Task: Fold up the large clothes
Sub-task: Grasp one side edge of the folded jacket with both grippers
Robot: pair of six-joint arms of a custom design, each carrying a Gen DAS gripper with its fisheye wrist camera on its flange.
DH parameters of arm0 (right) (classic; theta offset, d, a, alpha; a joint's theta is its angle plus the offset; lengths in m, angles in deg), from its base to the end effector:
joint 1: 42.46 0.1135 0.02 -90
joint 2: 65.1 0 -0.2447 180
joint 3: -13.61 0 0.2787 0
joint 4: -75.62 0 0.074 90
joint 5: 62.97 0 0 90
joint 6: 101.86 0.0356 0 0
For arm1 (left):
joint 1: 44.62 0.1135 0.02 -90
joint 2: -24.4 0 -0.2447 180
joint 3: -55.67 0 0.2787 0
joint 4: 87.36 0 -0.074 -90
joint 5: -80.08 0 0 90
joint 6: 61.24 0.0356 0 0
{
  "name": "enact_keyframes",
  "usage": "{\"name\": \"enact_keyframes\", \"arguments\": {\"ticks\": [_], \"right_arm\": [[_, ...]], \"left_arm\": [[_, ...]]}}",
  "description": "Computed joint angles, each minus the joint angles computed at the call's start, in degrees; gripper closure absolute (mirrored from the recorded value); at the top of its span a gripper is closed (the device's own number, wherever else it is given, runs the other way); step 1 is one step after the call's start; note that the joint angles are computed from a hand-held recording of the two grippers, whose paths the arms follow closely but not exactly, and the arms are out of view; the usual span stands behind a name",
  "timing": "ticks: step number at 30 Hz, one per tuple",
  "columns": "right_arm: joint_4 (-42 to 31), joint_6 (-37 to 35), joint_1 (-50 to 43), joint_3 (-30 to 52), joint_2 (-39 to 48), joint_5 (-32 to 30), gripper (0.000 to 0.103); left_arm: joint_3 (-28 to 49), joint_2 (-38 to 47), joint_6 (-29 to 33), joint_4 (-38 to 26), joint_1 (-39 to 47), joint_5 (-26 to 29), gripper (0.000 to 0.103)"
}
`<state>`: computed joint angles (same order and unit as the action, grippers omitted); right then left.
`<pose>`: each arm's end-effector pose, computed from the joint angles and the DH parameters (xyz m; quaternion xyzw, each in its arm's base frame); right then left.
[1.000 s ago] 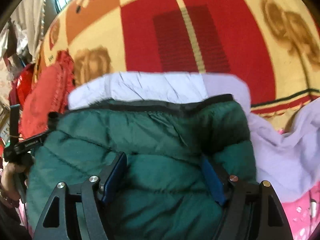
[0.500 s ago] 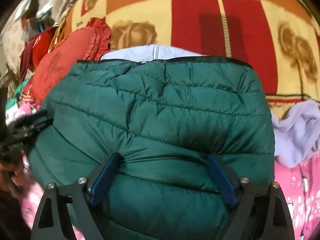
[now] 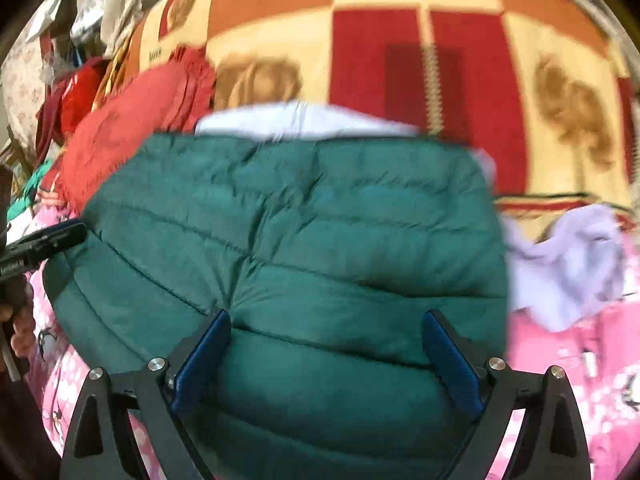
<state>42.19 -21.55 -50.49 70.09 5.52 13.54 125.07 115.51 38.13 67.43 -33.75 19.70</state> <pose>0.2807 -0.0312 0.1961 -0.0559 0.9251 0.0528 0.3719 0.3523 0.0497 0.1784 0.0821 0.9004 -0.1717 0.3912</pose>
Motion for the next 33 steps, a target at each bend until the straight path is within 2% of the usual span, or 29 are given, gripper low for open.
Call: {"name": "enact_keyframes", "arguments": {"ticks": [2, 4, 6, 7, 10, 12, 15, 20, 23, 25, 30, 33], "right_arm": [[0.4, 0.5, -4.5, -2.0, -4.1, -3.3, 0.008], [1.8, 2.3, -9.2, -2.6, -4.4, -7.5, 0.008], [4.1, 6.3, -12.8, -2.4, -2.6, -9.1, 0.008], [4.9, 7.7, -14.8, -2.0, -1.0, -11.8, 0.008], [3.6, 7.2, -17.3, 1.1, 5.5, -17.6, 0.008], [1.5, 4.1, -16.4, 3.1, 8.9, -16.4, 0.008], [2.8, -0.4, -14.3, 3.1, 10.7, -11.7, 0.008], [3.1, -2.2, -16.6, 5.5, 15.0, -16.1, 0.008], [3.9, -1.9, -19.5, 7.2, 18.9, -19.1, 0.000], [4.6, -1.0, -21.5, 7.2, 20.7, -20.8, 0.000], [4.1, 1.5, -24.4, 11.5, 29.4, -32.0, 0.000], [-1.2, -0.4, -24.9, 17.3, 36.3, -40.4, 0.000]], "left_arm": [[2.7, 2.5, 0.1, -1.6, 2.7, 0.8, 0.019], [8.4, 8.3, -0.1, -6.8, 4.9, 2.1, 0.019], [13.1, 12.9, 0.8, -12.4, 6.2, 4.8, 0.019], [15.8, 15.7, 1.0, -15.4, 6.8, 6.5, 0.019], [19.3, 19.2, 0.6, -17.9, 7.3, 8.8, 0.019], [20.9, 20.9, 0.4, -19.0, 7.3, 9.3, 0.018], [26.0, 25.3, 0.7, -22.1, 7.4, 11.8, 0.018], [35.8, 32.5, 3.0, -29.6, 7.9, 14.9, 0.018], [39.1, 34.4, 6.1, -32.5, 7.6, 14.6, 0.018], [42.5, 37.0, 7.9, -35.3, 7.1, 15.0, 0.018], [46.8, 40.4, 9.8, -37.2, 7.0, 16.4, 0.014], [46.3, 40.2, 9.9, -36.6, 7.2, 16.8, 0.015]]}}
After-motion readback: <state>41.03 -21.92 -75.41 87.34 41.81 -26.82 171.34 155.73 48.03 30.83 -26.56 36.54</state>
